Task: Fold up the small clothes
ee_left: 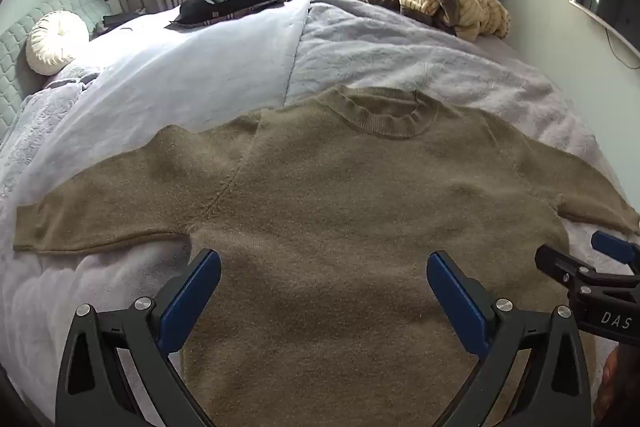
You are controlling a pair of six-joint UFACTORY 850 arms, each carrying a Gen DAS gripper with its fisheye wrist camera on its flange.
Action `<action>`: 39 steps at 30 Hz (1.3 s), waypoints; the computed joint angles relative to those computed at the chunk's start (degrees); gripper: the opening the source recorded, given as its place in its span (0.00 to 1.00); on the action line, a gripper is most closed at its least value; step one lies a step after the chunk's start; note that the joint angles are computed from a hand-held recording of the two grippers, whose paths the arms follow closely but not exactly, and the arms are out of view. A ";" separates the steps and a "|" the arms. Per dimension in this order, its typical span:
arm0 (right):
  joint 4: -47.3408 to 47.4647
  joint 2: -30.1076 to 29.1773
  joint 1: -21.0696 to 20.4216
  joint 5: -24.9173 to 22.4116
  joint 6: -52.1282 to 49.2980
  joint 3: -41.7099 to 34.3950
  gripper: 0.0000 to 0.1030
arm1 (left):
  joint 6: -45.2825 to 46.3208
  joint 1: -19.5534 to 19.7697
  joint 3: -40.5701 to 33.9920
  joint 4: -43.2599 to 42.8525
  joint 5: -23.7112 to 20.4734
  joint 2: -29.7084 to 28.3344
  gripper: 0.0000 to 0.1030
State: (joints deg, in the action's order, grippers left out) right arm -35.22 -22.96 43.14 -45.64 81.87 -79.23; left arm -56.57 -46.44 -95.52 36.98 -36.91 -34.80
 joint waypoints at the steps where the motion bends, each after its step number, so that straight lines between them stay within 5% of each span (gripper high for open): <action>1: 0.02 -0.07 0.01 -0.04 0.04 -0.07 1.00 | 2.55 -0.19 -1.51 -2.71 -1.14 -0.95 1.00; 6: 0.02 -0.13 0.03 -0.18 0.00 -0.08 1.00 | 14.60 2.36 -1.81 -20.96 3.71 -1.18 1.00; 20: -1.74 -1.15 0.12 -1.95 0.90 -0.61 1.00 | 6.40 1.47 -0.39 -12.15 3.29 -0.44 1.00; 39: -1.87 -1.33 0.30 -2.30 0.76 -0.80 1.00 | 4.99 1.20 -0.25 -11.35 2.47 -0.42 1.00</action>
State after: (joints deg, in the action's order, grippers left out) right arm -37.08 -24.29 43.43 -47.94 82.63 -80.04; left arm -51.59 -45.23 -95.77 25.63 -34.44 -35.21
